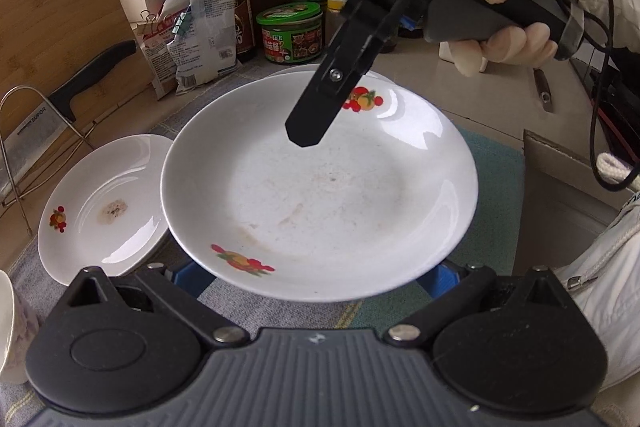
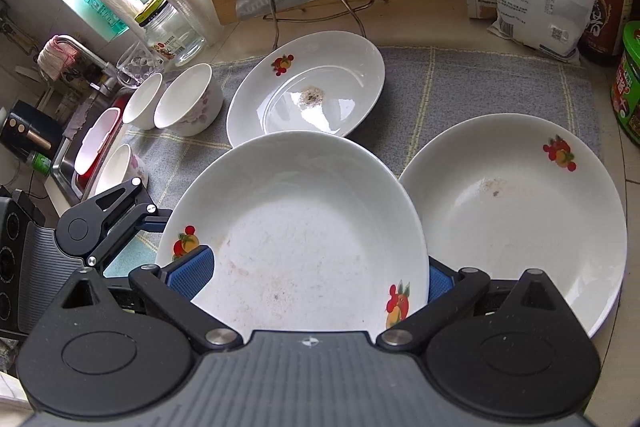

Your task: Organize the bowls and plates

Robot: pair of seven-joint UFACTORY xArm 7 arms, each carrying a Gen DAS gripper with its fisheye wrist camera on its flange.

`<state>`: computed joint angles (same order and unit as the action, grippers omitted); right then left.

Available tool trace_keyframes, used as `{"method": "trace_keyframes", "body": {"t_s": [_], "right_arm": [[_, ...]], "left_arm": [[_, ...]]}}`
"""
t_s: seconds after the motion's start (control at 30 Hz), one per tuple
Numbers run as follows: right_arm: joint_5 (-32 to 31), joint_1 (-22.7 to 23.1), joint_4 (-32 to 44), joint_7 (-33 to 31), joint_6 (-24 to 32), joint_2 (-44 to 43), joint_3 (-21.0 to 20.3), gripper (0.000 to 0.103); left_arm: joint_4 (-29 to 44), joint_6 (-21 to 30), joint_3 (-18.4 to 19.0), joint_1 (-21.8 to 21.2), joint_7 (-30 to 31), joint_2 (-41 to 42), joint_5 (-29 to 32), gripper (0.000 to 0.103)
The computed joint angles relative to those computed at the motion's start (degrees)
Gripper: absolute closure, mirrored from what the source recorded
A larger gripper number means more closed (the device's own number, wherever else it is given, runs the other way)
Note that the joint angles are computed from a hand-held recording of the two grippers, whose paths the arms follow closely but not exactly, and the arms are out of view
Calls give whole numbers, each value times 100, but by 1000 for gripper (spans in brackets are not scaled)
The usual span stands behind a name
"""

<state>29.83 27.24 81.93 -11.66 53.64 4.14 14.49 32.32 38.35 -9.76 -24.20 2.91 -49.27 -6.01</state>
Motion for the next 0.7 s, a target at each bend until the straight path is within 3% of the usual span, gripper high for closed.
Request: {"method": "trace_keyframes", "body": {"t_s": [0.7], "right_arm": [[343,-487,-305,-449,-247,-15,-255,0]], "left_arm": [[835,-487,70,77,336,1573,-23,2]]}}
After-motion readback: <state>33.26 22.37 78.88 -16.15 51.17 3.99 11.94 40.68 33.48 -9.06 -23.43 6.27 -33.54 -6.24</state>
